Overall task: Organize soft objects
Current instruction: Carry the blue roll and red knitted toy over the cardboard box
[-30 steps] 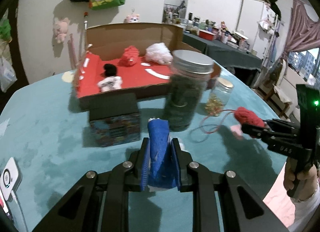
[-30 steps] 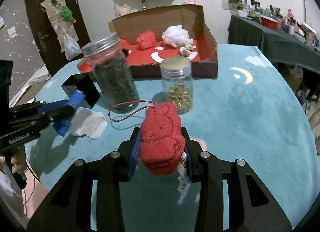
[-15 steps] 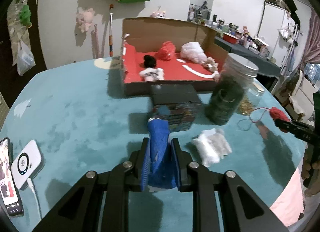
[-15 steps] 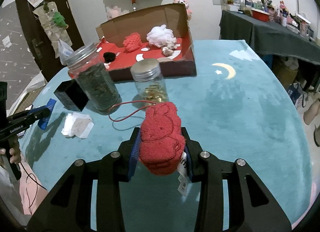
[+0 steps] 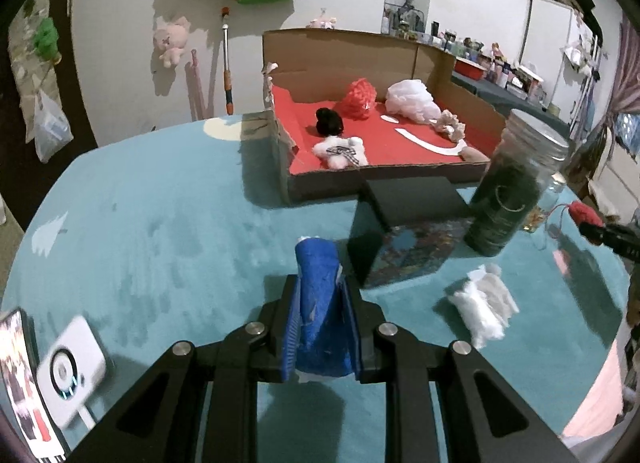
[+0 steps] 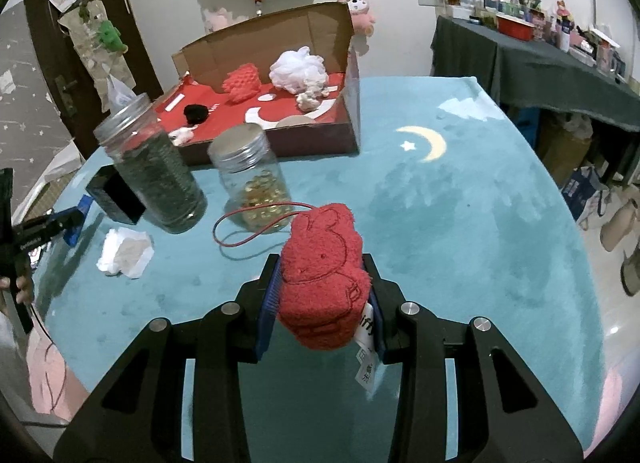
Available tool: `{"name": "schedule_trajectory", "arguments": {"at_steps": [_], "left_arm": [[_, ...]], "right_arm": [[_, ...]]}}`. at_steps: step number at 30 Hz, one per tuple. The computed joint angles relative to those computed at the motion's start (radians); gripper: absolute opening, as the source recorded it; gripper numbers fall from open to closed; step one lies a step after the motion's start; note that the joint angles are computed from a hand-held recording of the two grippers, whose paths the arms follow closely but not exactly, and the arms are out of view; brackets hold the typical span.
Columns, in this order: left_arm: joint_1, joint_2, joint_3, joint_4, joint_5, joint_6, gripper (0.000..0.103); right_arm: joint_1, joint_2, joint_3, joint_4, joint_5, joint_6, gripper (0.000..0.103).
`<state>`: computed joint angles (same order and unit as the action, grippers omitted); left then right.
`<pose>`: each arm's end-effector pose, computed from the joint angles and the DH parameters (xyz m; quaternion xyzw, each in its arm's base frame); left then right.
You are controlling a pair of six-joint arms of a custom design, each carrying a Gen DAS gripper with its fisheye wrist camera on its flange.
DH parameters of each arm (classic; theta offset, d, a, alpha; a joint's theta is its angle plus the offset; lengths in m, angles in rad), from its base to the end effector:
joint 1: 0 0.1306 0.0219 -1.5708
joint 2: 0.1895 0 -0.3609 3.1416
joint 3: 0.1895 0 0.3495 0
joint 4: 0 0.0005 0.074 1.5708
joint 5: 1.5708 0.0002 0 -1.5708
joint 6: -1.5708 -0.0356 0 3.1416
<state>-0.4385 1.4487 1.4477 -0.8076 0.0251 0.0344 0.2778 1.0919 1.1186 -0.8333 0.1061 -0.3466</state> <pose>0.4261 -0.2013 0.4109 0.1908 0.9084 -0.0985 0.3588 0.3318 0.0902 0.4067 0.0516 0.9254 0.0675 0.3695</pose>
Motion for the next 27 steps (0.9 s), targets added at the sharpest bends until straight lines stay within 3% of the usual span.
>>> {"name": "schedule_trajectory", "arguments": {"at_steps": [11, 27], "left_arm": [[0.017, 0.083, 0.097, -0.026, 0.026, -0.13, 0.022], [0.026, 0.198, 0.354, -0.122, 0.105, -0.196, 0.022]], "right_arm": [[-0.047, 0.071, 0.068, -0.02, 0.027, 0.13, 0.036], [-0.067, 0.215, 0.284, -0.033, 0.017, 0.283, 0.036]]}}
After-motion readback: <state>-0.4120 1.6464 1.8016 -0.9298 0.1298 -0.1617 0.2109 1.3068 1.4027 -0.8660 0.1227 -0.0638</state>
